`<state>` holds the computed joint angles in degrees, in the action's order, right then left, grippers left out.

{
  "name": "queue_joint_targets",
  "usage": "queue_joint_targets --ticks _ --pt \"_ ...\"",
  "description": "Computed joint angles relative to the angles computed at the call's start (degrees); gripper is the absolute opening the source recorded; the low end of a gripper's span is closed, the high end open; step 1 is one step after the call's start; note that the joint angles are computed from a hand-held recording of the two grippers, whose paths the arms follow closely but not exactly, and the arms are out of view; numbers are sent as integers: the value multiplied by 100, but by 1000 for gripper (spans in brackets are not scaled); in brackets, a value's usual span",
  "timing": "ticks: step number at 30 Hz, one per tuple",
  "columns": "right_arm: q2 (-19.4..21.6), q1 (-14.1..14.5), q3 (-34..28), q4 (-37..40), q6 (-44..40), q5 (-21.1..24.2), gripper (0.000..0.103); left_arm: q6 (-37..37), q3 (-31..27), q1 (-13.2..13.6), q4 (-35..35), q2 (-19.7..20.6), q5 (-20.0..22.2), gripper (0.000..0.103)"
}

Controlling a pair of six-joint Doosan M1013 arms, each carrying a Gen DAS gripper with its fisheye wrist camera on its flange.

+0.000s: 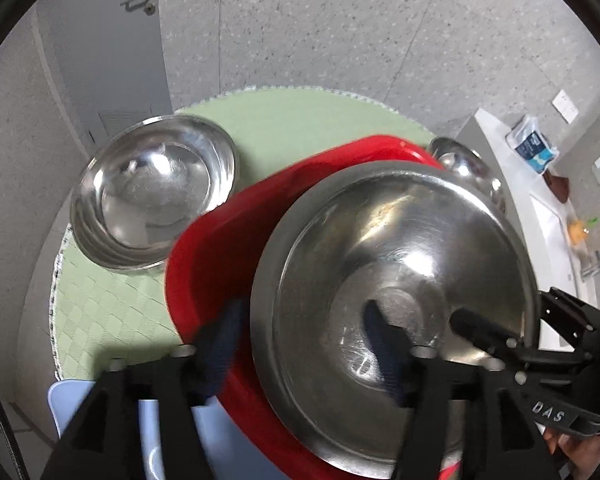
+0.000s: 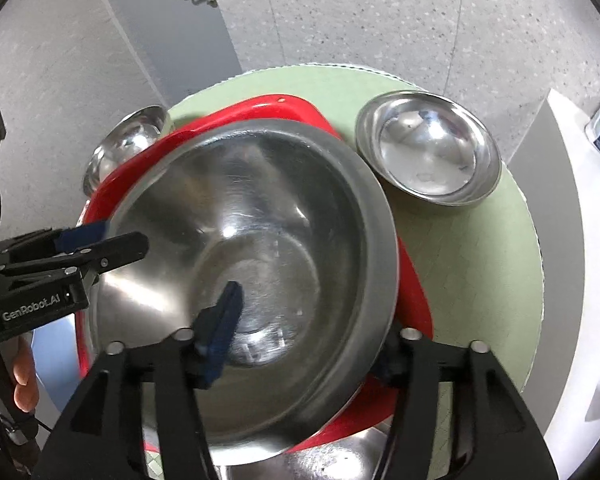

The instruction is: Organize plates and bowls

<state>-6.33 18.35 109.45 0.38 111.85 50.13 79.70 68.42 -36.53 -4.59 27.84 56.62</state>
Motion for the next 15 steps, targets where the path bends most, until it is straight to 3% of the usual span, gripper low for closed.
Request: queue_joint_targets --ticks 2,8,12,15 --pt "-62 -39 38 157 -63 -55 69 23 125 16 -40 -103 -217 75" --pt "-293 72 64 -206 396 -49 74 -407 598 83 229 -502 -682 77" --pt "-583 460 141 -1185 1335 -49 76 -1111 1231 120 796 -1008 -1233 84" --pt "-770 676 261 -1300 1690 -178 76 -1833 1762 155 1394 -1406 -1494 85"
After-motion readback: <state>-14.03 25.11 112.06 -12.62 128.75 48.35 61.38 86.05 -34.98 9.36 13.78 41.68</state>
